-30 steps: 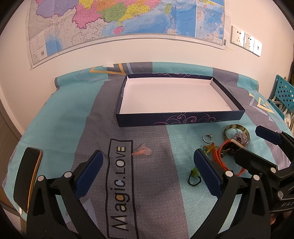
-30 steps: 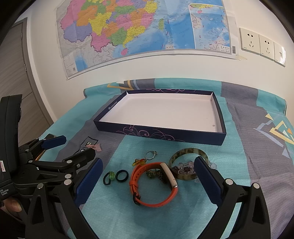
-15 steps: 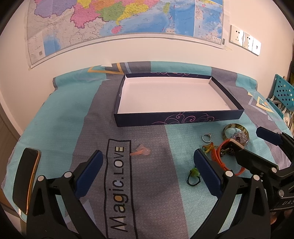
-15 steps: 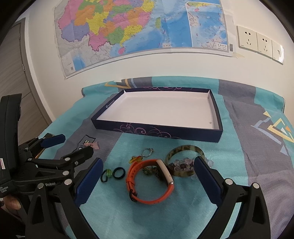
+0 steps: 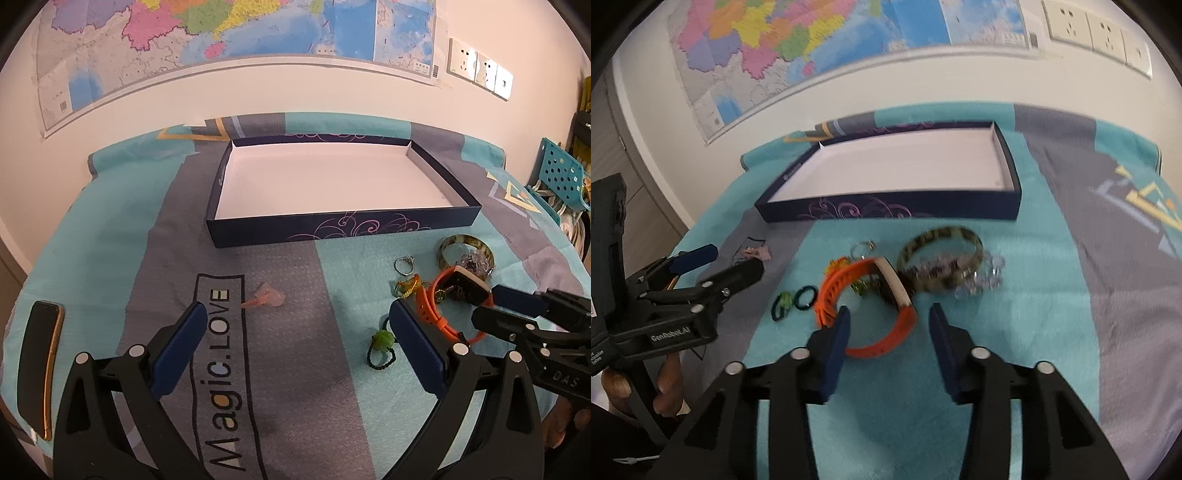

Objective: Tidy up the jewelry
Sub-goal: 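Move the left tool to the orange watch band while the right tool reaches the tortoiseshell bangle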

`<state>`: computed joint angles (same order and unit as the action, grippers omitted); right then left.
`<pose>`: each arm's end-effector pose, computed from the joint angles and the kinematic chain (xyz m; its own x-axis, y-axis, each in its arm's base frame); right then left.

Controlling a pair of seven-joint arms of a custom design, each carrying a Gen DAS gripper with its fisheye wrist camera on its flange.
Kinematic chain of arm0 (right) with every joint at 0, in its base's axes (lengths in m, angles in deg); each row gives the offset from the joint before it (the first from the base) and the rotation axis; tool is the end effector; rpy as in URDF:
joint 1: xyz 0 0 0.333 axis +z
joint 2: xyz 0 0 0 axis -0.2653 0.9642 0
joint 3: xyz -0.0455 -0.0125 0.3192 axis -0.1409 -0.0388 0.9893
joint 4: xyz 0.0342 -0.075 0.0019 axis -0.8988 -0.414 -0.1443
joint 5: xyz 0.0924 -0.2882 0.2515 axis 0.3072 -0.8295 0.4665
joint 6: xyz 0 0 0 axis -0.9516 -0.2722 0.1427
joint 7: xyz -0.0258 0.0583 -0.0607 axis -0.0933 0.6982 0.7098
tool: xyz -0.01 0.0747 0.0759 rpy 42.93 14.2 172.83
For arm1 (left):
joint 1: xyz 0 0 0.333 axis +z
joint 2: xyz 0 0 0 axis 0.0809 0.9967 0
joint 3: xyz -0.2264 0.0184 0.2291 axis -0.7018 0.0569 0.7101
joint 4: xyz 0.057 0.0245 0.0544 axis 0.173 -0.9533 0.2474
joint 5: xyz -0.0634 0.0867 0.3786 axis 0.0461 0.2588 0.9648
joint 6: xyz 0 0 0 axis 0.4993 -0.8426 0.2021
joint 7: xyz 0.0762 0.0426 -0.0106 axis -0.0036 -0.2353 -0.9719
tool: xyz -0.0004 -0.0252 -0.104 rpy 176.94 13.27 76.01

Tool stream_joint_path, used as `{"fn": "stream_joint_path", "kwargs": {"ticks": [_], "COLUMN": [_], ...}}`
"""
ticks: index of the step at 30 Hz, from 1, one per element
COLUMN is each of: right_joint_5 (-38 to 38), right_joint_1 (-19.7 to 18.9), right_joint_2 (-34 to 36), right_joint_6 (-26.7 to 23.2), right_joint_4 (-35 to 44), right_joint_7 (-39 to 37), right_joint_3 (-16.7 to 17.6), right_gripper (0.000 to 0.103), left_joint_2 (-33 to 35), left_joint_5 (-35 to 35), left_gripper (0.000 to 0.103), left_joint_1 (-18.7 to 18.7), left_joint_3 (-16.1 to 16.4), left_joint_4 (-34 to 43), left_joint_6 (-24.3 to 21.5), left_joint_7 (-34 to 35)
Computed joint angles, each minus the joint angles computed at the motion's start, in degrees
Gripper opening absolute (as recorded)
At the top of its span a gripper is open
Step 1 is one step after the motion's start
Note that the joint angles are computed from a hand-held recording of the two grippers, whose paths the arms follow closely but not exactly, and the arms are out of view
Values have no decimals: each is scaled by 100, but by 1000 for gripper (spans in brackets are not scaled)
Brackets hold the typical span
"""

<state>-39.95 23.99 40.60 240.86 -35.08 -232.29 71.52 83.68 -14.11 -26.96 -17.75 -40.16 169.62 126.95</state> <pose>0.5723 0.4116 0.3183 -0.0519 -0.9701 -0.2371 -0.7099 0.2028 -0.6744 0.6589 -0.3806 0.3521 -0.4430 -0.8965 0.0047 -0.6314 0.3083 -0.7116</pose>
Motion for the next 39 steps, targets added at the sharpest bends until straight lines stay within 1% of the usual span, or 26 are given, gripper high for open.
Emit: {"fn": "stream_joint_path", "kwargs": {"ticks": [2,3,5,6,9,11,13,17,19,20,21,22,23,24,25,26,27,29,30,32,33,34,36,37,38,39], "right_joint_5": [127,176,288,326,315,289,265,335,394,434,518,658,665,642,600,474,342,39,-48,6,52,213,524,676,782,961], "right_joint_1": [-76,-107,-117,-98,-14,27,74,66,13,10,-29,-118,-48,23,83,223,357,542,507,251,105,-117,-436,-557,-608,-727], "right_joint_2": [13,25,46,46,26,14,-4,29,73,104,132,155,154,138,108,46,-8,-152,-203,-279,-271,-243,-146,-99,-59,-1], "right_joint_6": [57,143,215,223,386,491,578,585,686,698,685,621,582,623,702,770,789,726,652,338,250,177,15,-34,-100,-184], "right_joint_4": [-25,-40,-54,-60,-129,-160,-199,-138,-82,-30,13,61,79,62,23,-41,-97,-220,-245,-239,-205,-161,-27,29,86,181], "right_joint_7": [-48,-57,-106,-116,-12,7,51,-130,-338,-452,-620,-907,-962,-953,-932,-807,-652,-300,-235,-435,-563,-834,-1310,-1554,-1717,-2044], "right_joint_3": [61,71,67,42,-105,-183,-266,-242,-192,-184,-130,-3,-76,-165,-254,-448,-629,-909,-893,-642,-499,-273,36,158,206,336], "right_gripper": [31,29,21,20,14,11,11,12,12,13,14,15,18,20,23,24,27,28,28,28,28,28,28,28,28,28], "left_joint_2": [-1,1,-1,0,21,60,92,173,176,176,181,194,203,190,191,214,240,284,334,410,469,507,563,589,601,614], "left_joint_5": [-9,-9,-36,-59,-158,-220,-306,-610,-845,-950,-1074,-1179,-1245,-1304,-1358,-1422,-1503,-1650,-1690,-1761,-1804,-1832,-1847,-1851,-1866,-1884], "left_gripper": [97,97,97,97,97,97,97,97,97,95,93,86,80,79,75,72,70,65,63,55,54,50,46,44,40,39], "left_joint_1": [59,71,125,149,318,488,607,916,1220,1296,1431,1542,1600,1578,1547,1544,1557,1531,1461,1367,1356,1321,1247,1218,1207,1200], "left_joint_3": [-65,-75,-133,-156,-363,-603,-784,-1267,-1710,-1833,-2034,-2205,-2312,-2310,-2295,-2318,-2358,-2359,-2294,-2201,-2202,-2172,-2100,-2077,-2070,-2070], "left_joint_4": [-12,-16,-31,-29,9,72,123,251,213,193,177,170,177,157,168,212,258,361,474,649,763,842,975,1040,1079,1118], "left_joint_6": [-5,-1,-9,-32,-84,-122,-181,-378,-412,-432,-481,-535,-620,-636,-667,-734,-801,-938,-1049,-1242,-1367,-1445,-1587,-1654,-1713,-1770], "left_joint_7": [65,86,146,164,332,600,847,1419,1930,2117,2379,2632,2858,2957,3044,3171,3302,3481,3513,3581,3647,3680,3732,3760,3794,3829]}}
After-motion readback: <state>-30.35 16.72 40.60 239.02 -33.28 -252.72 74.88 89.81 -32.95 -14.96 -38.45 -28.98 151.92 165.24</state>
